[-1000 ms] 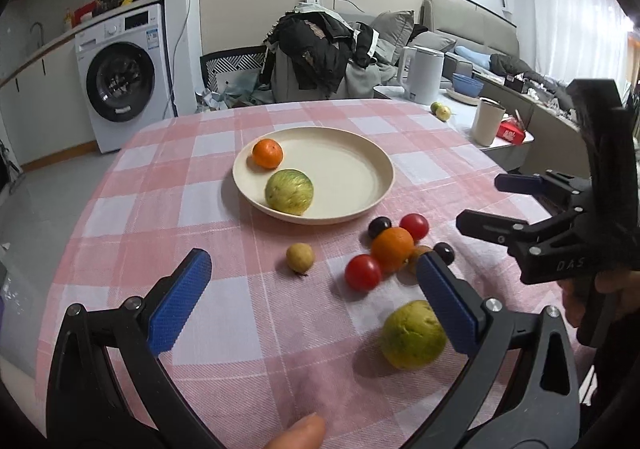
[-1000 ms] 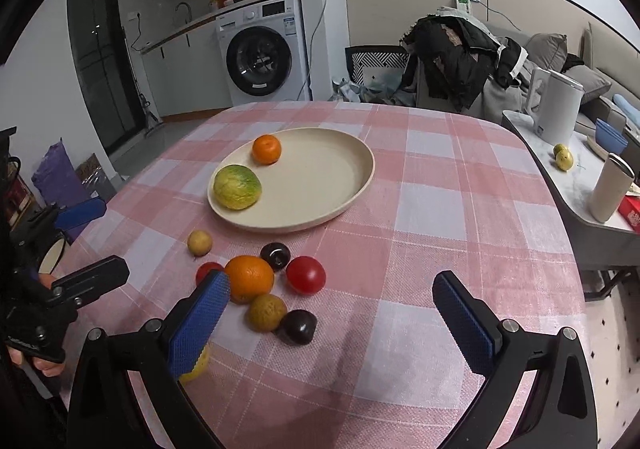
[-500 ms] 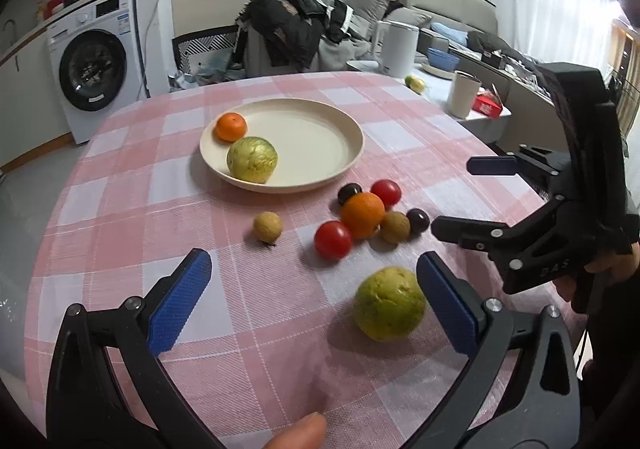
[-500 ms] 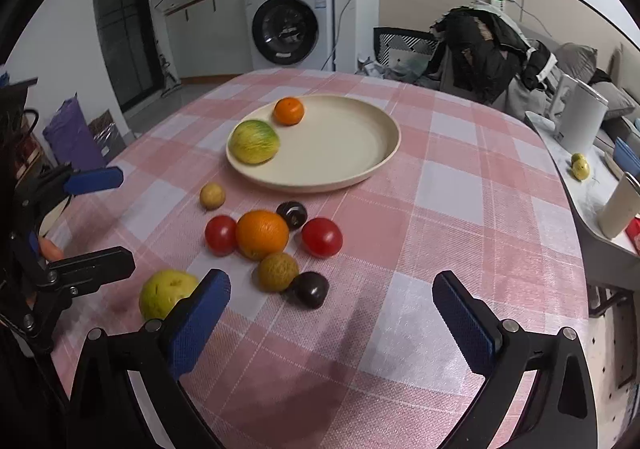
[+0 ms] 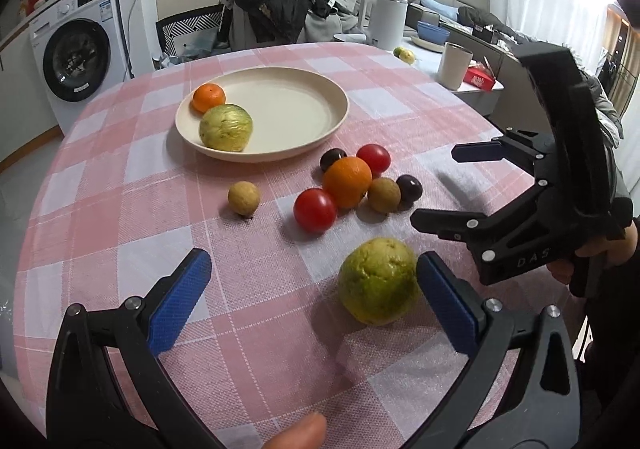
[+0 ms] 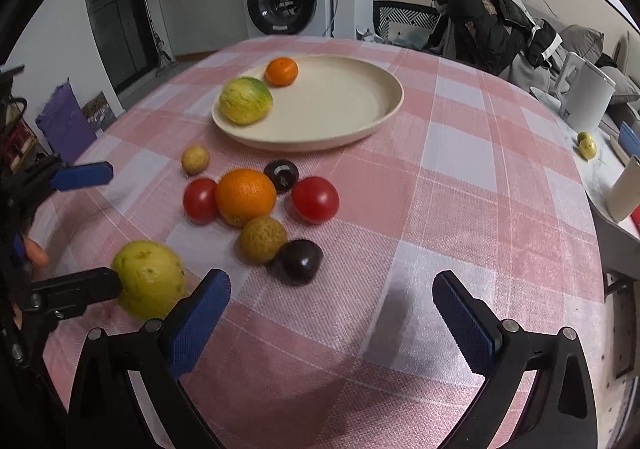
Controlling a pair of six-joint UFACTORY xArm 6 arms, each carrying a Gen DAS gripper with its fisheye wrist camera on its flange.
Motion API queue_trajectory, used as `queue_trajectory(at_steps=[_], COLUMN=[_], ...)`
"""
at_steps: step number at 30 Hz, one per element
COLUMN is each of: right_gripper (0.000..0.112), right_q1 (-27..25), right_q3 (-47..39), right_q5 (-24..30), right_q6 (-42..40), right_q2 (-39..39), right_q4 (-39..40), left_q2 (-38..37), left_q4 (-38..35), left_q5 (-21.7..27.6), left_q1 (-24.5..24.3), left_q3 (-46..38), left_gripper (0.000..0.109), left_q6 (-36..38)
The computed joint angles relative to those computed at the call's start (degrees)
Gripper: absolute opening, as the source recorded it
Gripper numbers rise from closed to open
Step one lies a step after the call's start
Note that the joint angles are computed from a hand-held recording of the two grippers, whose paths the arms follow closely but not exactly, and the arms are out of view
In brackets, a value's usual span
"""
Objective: Organize fruits
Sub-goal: 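Grasp the yellow-green citrus with the left tool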
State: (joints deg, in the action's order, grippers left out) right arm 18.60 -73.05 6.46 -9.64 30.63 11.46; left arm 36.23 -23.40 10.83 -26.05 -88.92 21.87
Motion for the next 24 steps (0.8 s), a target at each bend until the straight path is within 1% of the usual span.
queue_trajectory(at_steps=[2, 5, 7, 8, 9, 10, 11, 12, 13, 14, 16, 18, 21, 24], right_gripper=[0.103, 0.103, 0.102, 0.102, 0.102, 0.101, 0.100, 0.098, 0.090, 0.080, 0.078, 0.077, 0.073, 0.071], right_q1=[-0.3, -0.5, -0.3, 0.0, 0.4, 0.6, 0.6, 0.6, 0.6, 0.7, 0.9, 0.9, 0.9, 0.6], right_q3=[-0.2, -0.3, -0.3, -0.5, -0.5, -0.5, -0.3, 0.1, 0.1, -0.2, -0.8, -0.7, -0.9, -0.8], right_q5=[1.0, 1.3, 1.5, 1.7, 1.9, 1.9, 1.7, 1.0, 0.7, 1.0, 1.1, 0.7, 0.6, 0.2], right_q6=[3.6, 5.4, 3.6, 1.3, -2.5, -4.3, -4.1, -2.0, -0.8, -0.9, -2.3, -1.5, -2.2, 0.3], right_q2=[0.2, 0.5, 0.5, 0.6, 0.5, 0.4, 0.3, 0.2, 0.3, 0.5, 1.0, 1.0, 1.2, 1.1], right_q4=[-4.6, -6.7, -4.9, -2.4, 1.8, 3.6, 3.0, 0.0, -1.6, -1.2, 0.8, 0.1, 1.0, -2.1], left_q2=[0.1, 0.3, 0.4, 0.4, 0.4, 0.3, 0.4, 0.3, 0.3, 0.3, 0.2, 0.2, 0.5, 0.7], left_q4=[0.1, -1.0, -1.1, -1.1, -1.2, -0.9, -0.1, -0.2, -0.6, -0.9, -1.0, -1.8, -4.3, -3.7], left_q5=[0.5, 1.4, 1.7, 1.9, 2.0, 1.9, 1.8, 1.7, 1.8, 2.0, 2.0, 2.4, 4.3, 4.8], left_q1=[0.0, 0.0, 0.1, 0.0, 0.0, 0.0, 0.0, 0.0, 0.0, 0.0, 0.0, 0.0, -0.1, -0.3], left_q3=[-0.2, -0.6, -0.8, -0.9, -0.8, -0.7, -0.7, -0.6, -0.6, -0.7, -0.6, -0.8, -1.5, -1.6], left_gripper=[0.102, 0.102, 0.102, 0.102, 0.102, 0.102, 0.102, 0.102, 0.102, 0.102, 0.102, 0.102, 0.102, 0.102], left_q6=[0.0, 1.1, 1.4, 1.6, 1.9, 1.8, 1.1, 1.2, 1.5, 1.7, 1.8, 2.6, 5.1, 5.2])
